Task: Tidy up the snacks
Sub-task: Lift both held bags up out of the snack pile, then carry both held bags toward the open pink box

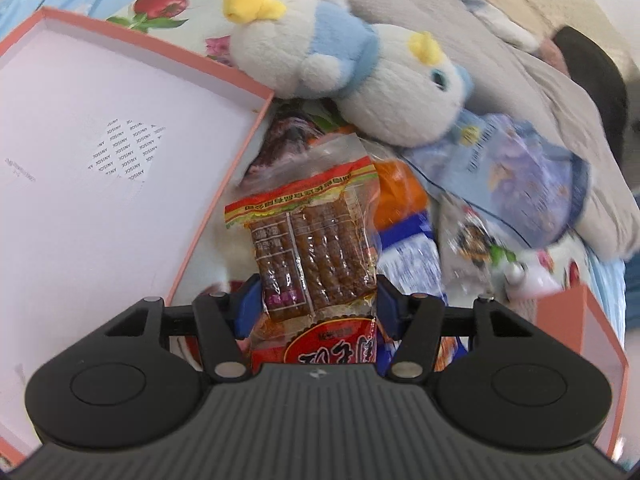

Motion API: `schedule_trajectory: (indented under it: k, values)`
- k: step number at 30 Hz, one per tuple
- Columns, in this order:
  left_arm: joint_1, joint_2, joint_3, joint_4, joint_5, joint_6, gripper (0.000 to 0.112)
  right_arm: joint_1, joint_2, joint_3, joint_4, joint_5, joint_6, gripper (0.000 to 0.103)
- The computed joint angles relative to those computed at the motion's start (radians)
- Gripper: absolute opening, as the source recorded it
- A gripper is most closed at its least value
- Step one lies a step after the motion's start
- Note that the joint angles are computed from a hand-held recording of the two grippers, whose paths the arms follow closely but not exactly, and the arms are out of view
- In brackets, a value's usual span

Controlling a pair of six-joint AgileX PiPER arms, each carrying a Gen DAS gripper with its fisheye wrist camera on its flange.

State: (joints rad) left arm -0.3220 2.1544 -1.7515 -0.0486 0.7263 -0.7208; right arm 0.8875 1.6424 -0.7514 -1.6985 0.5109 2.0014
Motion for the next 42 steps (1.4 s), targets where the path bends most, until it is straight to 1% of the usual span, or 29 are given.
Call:
schedule_trajectory:
  k: [2, 5, 9, 14, 17, 22, 26, 29, 33, 36, 42]
  values:
    - [-0.010, -0.046, 0.057, -0.004, -0.026, 0.056, 0.063, 0.007, -0.012, 0.005, 0.015, -0.001, -0.006, 0.010]
    - [-0.034, -0.118, 0.143, 0.033, -0.051, 0.089, 0.063, 0.014, -0.037, 0.017, 0.037, -0.009, -0.009, 0.010]
    - [-0.053, -0.190, 0.243, 0.033, -0.081, 0.132, 0.063, 0.020, -0.066, 0.025, 0.090, -0.011, -0.033, 0.010]
    - [-0.112, -0.278, 0.374, 0.126, -0.124, 0.121, 0.064, 0.019, -0.112, 0.046, 0.151, -0.018, -0.053, 0.010]
    - [-0.146, -0.328, 0.455, 0.148, -0.159, 0.125, 0.064, 0.025, -0.145, 0.068, 0.173, -0.019, -0.059, 0.010]
    - [-0.207, -0.388, 0.543, 0.219, -0.185, 0.072, 0.064, 0.015, -0.193, 0.094, 0.237, -0.044, -0.078, 0.010]
    - [-0.256, -0.422, 0.581, 0.284, -0.183, 0.029, 0.064, 0.008, -0.225, 0.104, 0.288, -0.056, -0.098, 0.010]
    - [-0.265, -0.453, 0.604, 0.286, -0.182, 0.018, 0.064, 0.009, -0.240, 0.106, 0.306, -0.052, -0.119, 0.010]
    - [-0.273, -0.491, 0.625, 0.274, -0.172, 0.019, 0.064, 0.001, -0.251, 0.104, 0.331, -0.069, -0.139, 0.011]
    - [-0.287, -0.517, 0.633, 0.318, -0.152, -0.016, 0.064, -0.007, -0.270, 0.103, 0.360, -0.080, -0.165, 0.011]
    - [-0.284, -0.559, 0.607, 0.313, -0.106, 0.005, 0.064, -0.041, -0.338, 0.085, 0.482, -0.107, -0.289, 0.011]
